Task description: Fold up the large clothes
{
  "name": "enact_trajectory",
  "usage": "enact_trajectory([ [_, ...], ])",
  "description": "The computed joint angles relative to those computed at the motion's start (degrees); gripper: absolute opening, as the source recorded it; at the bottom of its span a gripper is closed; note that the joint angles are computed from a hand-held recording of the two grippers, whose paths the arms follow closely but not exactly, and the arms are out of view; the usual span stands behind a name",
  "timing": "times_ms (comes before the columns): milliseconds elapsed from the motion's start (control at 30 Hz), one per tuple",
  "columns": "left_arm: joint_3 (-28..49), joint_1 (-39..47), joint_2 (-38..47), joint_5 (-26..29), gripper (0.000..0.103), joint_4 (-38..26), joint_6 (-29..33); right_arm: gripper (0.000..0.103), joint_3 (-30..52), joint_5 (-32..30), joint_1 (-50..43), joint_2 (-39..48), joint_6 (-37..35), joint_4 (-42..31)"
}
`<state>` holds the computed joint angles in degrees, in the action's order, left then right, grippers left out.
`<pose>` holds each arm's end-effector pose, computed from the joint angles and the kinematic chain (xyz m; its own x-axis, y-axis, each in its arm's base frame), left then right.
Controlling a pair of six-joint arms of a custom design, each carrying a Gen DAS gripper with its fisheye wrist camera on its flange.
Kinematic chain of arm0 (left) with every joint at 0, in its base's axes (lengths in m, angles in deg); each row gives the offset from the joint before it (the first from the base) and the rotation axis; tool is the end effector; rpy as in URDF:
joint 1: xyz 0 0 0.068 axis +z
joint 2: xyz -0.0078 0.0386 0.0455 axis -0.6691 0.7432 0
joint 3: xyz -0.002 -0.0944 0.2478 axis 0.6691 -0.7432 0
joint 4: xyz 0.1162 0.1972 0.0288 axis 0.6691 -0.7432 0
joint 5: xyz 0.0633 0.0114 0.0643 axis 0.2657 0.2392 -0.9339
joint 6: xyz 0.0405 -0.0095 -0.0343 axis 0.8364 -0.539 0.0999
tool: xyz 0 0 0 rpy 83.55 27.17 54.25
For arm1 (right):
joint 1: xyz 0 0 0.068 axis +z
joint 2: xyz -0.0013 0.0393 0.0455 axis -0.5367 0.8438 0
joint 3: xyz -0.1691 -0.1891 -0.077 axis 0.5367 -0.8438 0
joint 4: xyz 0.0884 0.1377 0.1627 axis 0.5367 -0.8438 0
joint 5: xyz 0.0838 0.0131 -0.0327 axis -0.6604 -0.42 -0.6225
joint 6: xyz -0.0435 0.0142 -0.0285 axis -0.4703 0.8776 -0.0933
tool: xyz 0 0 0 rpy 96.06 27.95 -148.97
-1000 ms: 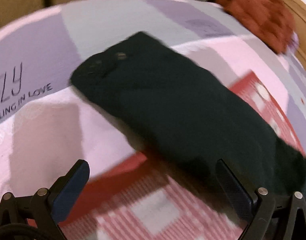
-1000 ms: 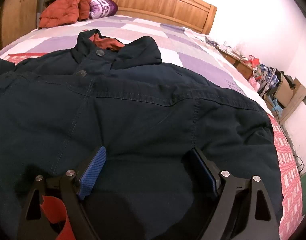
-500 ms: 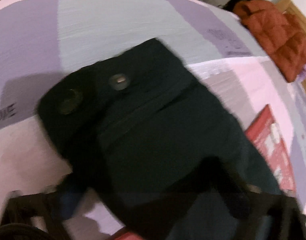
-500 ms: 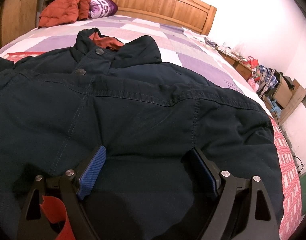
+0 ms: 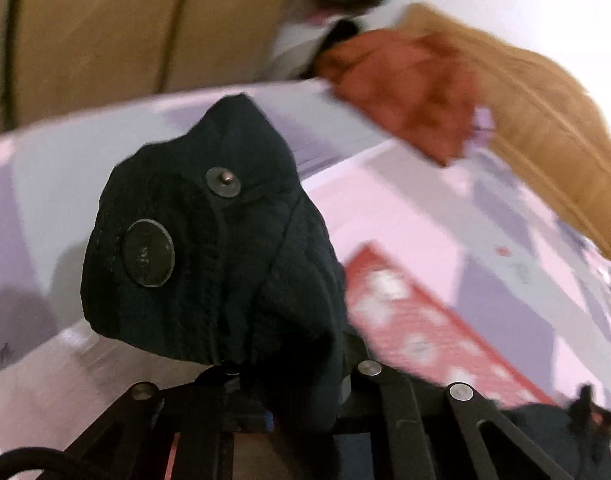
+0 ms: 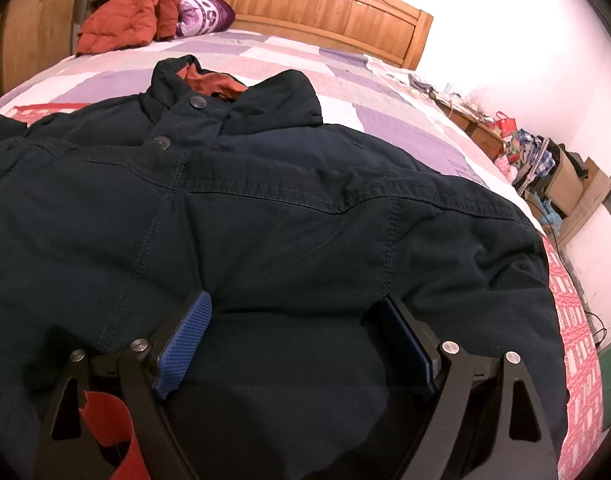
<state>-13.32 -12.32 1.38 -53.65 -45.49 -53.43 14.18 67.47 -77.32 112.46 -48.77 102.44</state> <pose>0.2346 0.1196 0.2673 -0.4954 -0.4872 -0.7191 -0.3334 0.8711 -0.3605 0.1875 -0.1732 0.1186 -0.7492 -0.0935 -0.6557 0.1099 0.9587 -0.2622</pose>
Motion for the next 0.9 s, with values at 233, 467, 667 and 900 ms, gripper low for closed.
enact_trajectory([
  [233,9.13,-29.38,-9.39,-10.29,0.01,-9.4,-4.33,0.088,0.53,0.15,0.34,0.3,0.43,-0.53],
  [467,16.31,-65.7,1.36,-25.33,0.009,-5.98,-15.43,0.087,9.42,-3.62,-1.79,-0.66,0.03,-16.76],
  [667,22.21,-85.69,20.84,-30.37,0.009,2.33,-21.16,0.086,20.14,-14.15,-13.68,-1.99,-2.39,-31.65],
  [900,38.43,-96.74,42.51,-32.99,0.015,-5.03,-23.32,0.087,31.07,-17.02,-25.92,4.01,-11.6,-40.82],
])
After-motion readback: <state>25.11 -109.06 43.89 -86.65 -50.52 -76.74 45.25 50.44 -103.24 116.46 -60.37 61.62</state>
